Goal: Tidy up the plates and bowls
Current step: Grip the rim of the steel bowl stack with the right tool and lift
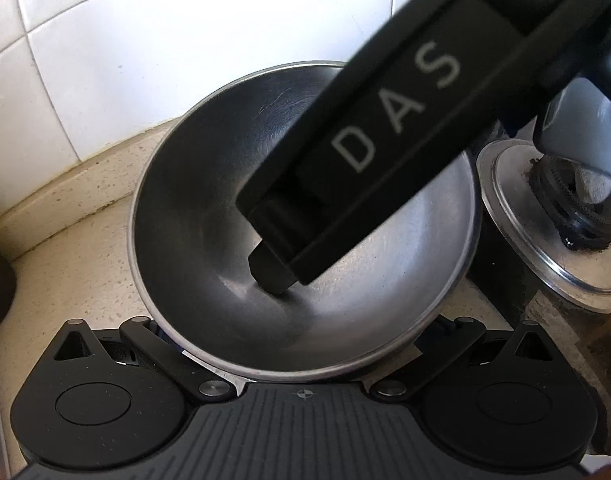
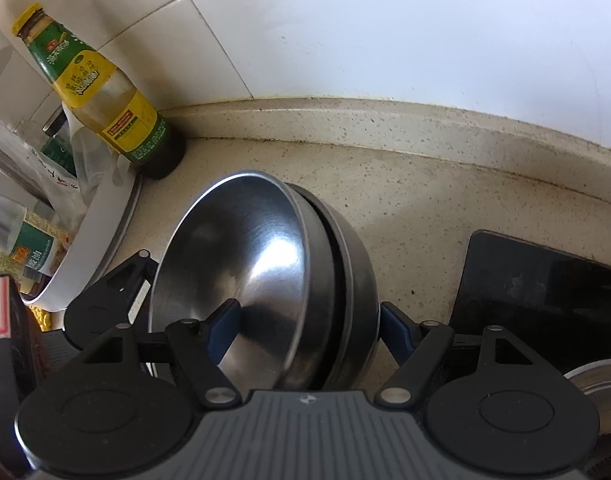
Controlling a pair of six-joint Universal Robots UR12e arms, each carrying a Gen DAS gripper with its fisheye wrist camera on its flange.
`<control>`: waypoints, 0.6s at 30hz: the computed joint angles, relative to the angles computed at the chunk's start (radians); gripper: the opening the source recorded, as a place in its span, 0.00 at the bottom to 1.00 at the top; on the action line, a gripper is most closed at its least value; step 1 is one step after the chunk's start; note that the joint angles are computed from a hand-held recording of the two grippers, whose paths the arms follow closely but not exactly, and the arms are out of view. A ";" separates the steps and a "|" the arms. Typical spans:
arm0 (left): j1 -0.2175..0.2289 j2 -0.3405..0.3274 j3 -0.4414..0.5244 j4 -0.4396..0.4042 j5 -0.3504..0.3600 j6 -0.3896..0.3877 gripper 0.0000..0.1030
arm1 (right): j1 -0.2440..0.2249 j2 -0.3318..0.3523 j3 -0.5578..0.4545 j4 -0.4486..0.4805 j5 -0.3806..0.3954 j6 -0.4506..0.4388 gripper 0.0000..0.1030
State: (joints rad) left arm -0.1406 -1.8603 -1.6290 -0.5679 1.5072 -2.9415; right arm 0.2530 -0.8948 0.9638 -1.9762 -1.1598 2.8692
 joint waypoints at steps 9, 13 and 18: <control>-0.008 0.017 -0.009 0.040 0.028 -0.009 1.00 | 0.005 -0.021 0.022 -0.049 -0.006 -0.004 0.76; -0.017 0.026 -0.009 0.047 0.050 -0.011 1.00 | 0.012 -0.037 0.046 -0.086 -0.017 -0.009 0.76; -0.032 0.040 -0.016 0.051 0.076 -0.022 1.00 | 0.012 -0.051 0.066 -0.107 -0.010 -0.010 0.76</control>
